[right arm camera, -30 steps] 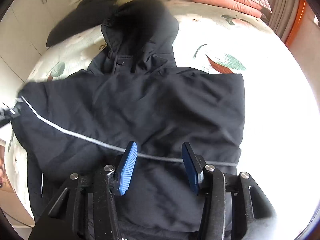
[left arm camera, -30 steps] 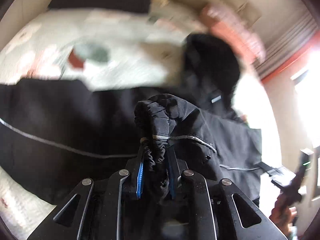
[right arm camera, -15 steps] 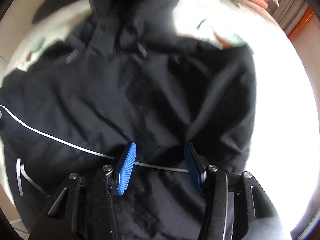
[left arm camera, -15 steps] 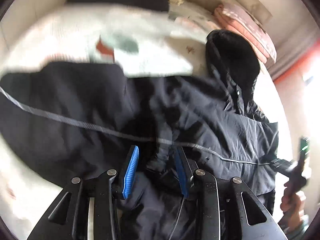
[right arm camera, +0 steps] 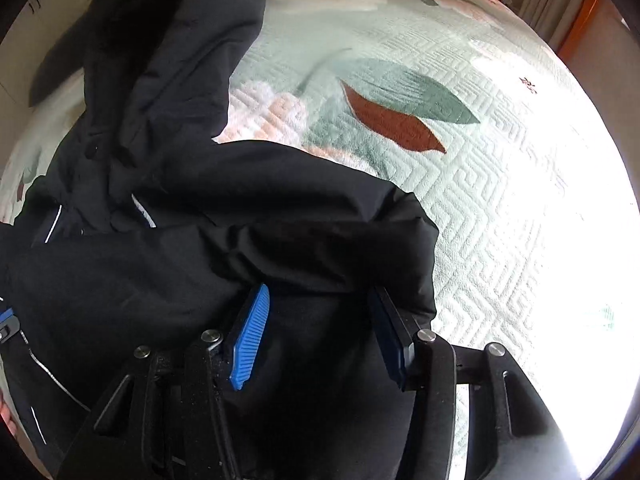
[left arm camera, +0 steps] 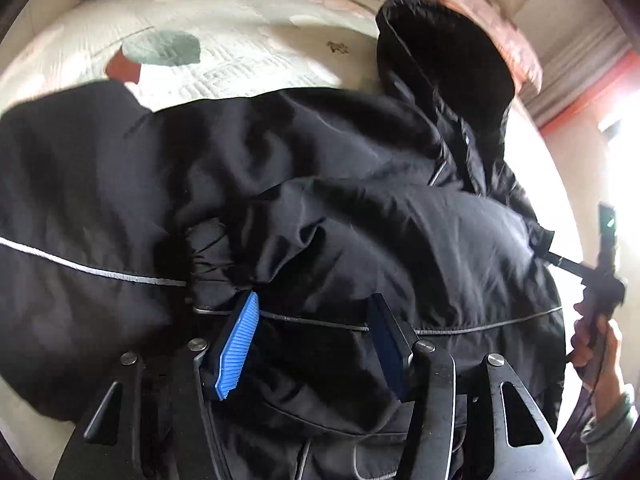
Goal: Fold large clothes
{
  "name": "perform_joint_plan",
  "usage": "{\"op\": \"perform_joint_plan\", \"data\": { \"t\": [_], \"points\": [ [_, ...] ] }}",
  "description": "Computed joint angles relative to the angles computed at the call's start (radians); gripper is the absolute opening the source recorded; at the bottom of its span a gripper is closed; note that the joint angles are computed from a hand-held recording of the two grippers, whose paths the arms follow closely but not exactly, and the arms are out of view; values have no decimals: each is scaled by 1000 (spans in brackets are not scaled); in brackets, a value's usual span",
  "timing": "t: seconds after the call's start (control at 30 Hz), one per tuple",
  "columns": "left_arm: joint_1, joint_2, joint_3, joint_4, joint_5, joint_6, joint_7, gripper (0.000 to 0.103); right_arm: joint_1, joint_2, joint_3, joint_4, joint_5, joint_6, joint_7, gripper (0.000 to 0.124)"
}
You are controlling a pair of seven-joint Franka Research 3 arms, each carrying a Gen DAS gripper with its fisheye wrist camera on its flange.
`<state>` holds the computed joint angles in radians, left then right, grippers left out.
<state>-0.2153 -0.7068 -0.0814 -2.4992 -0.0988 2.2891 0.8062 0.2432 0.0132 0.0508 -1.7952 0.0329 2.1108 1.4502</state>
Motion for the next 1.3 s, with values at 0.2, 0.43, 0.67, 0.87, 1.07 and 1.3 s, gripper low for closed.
{"op": "perform_joint_plan", "data": {
  "t": [0.2,0.43,0.67,0.87,1.07,1.3],
  "points": [
    [28,18,-37,115,58,-147,-35,46,26,-88,20,9,-137,-63,40,55],
    [-37,35,-88,195,50,-146,-93,61,64,-374,90,-221,8,-180,-60,67],
    [-60,103,-79,87,1,-55,-155,61,59,-382,114,-272,-20,-206,-11,71],
    [-57,-7,-55,89,12,-99,-147,61,76,-294,127,-110,-62,-327,67,72],
    [71,-297,21,50,154,-385,-137,61,118,-174,162,106,-94,-384,254,72],
    [354,-529,245,-23,361,-548,-73,61,246,-11,196,357,-157,-498,360,72]
  ]
}}
